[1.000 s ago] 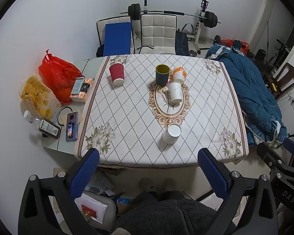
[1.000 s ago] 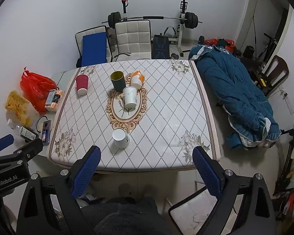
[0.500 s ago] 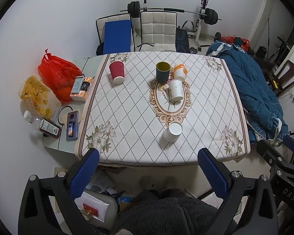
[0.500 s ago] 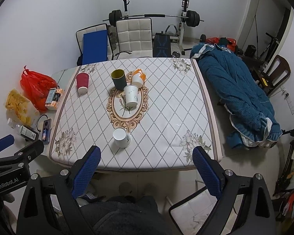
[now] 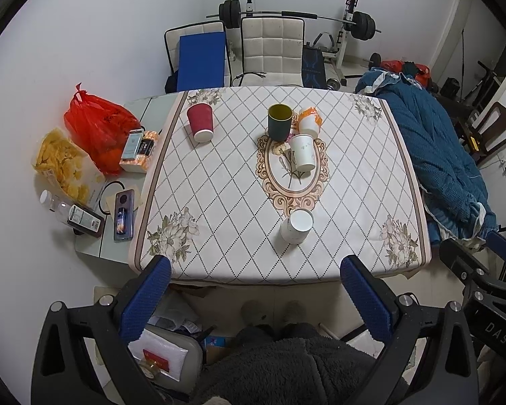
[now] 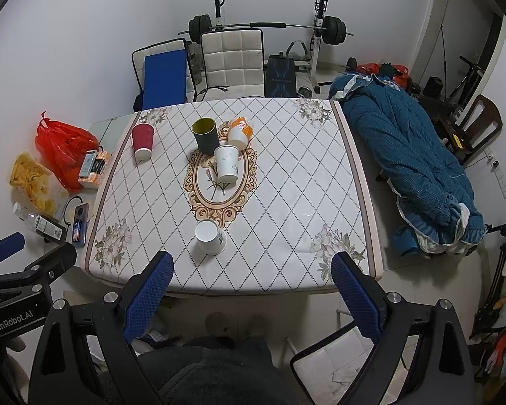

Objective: Flip cup upside down

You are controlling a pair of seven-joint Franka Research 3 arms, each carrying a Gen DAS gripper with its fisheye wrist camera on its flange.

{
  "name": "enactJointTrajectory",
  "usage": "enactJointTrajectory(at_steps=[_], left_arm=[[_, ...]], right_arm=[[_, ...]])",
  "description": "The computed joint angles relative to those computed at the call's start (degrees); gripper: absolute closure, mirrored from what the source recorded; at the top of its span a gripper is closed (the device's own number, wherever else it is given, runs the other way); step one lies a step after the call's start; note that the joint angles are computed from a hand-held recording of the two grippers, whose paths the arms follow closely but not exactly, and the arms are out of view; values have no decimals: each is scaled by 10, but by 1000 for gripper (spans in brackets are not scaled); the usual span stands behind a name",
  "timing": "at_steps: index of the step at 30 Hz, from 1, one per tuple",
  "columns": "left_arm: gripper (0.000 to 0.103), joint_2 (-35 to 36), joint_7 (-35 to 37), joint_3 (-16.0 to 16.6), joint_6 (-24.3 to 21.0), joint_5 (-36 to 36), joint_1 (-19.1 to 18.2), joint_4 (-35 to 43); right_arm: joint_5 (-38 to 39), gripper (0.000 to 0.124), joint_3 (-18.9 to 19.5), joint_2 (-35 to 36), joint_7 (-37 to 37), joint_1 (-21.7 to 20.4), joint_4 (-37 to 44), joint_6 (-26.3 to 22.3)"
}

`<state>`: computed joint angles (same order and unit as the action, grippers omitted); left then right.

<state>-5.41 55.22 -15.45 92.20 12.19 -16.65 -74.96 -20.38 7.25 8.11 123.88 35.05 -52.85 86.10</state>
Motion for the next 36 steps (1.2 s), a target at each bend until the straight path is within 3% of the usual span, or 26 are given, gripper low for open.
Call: enactJointTrajectory(at_steps=[36], left_arm=[[0, 4, -10, 1, -7, -7, -1, -4]], right_arm=[[17, 27, 16, -35, -2, -28, -66, 27]])
